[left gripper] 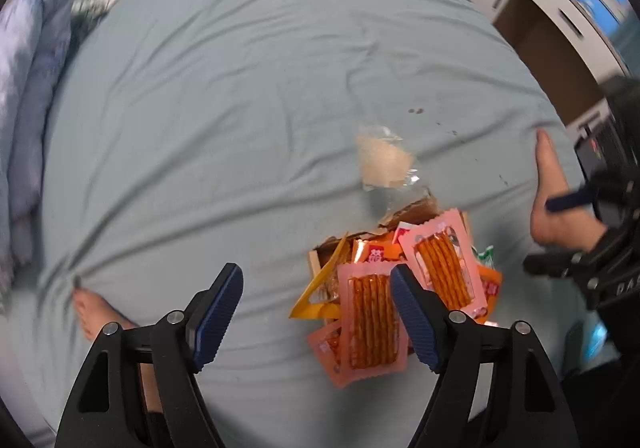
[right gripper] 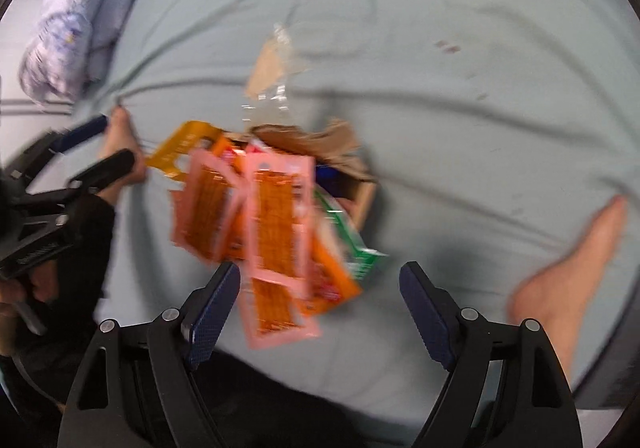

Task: Organize snacks

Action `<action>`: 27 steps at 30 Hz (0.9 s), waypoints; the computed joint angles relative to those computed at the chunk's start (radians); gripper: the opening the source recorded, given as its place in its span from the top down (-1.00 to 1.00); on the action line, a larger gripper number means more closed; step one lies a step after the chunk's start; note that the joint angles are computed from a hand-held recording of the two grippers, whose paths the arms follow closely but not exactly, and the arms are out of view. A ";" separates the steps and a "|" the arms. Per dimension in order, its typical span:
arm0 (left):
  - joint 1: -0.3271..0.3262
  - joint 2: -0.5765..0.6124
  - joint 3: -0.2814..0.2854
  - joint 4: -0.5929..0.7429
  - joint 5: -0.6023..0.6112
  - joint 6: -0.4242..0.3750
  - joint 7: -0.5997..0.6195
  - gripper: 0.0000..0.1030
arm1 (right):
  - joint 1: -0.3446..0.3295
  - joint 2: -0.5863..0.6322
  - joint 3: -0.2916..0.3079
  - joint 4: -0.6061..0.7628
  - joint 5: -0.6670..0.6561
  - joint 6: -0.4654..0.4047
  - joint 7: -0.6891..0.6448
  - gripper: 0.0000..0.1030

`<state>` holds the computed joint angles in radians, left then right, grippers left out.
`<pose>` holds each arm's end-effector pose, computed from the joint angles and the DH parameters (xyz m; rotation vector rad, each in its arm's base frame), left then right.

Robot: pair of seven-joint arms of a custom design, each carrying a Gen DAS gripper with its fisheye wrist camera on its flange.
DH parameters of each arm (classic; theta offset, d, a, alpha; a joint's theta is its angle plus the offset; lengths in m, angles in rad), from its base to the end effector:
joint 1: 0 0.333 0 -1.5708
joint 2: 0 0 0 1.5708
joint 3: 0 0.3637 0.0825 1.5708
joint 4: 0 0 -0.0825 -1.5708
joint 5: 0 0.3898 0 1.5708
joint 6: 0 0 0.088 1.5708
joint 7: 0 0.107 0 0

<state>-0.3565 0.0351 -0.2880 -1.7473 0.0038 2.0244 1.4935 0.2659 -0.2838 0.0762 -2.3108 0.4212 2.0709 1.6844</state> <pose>0.4850 -0.3606 0.6104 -1.4567 2.6547 -0.3415 0.4240 0.1759 0.5078 -2.0741 2.0127 0.4015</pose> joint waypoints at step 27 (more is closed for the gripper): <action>-0.014 -0.088 0.000 -0.093 0.092 0.078 0.103 -1.00 | 0.054 -0.067 0.126 0.110 -0.476 -0.075 0.096 -0.58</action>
<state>-0.3703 -0.0531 -0.2877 -1.8403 0.0959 2.1023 1.5966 0.3201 -0.3504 0.2026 -2.2010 -0.0547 1.9964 1.7808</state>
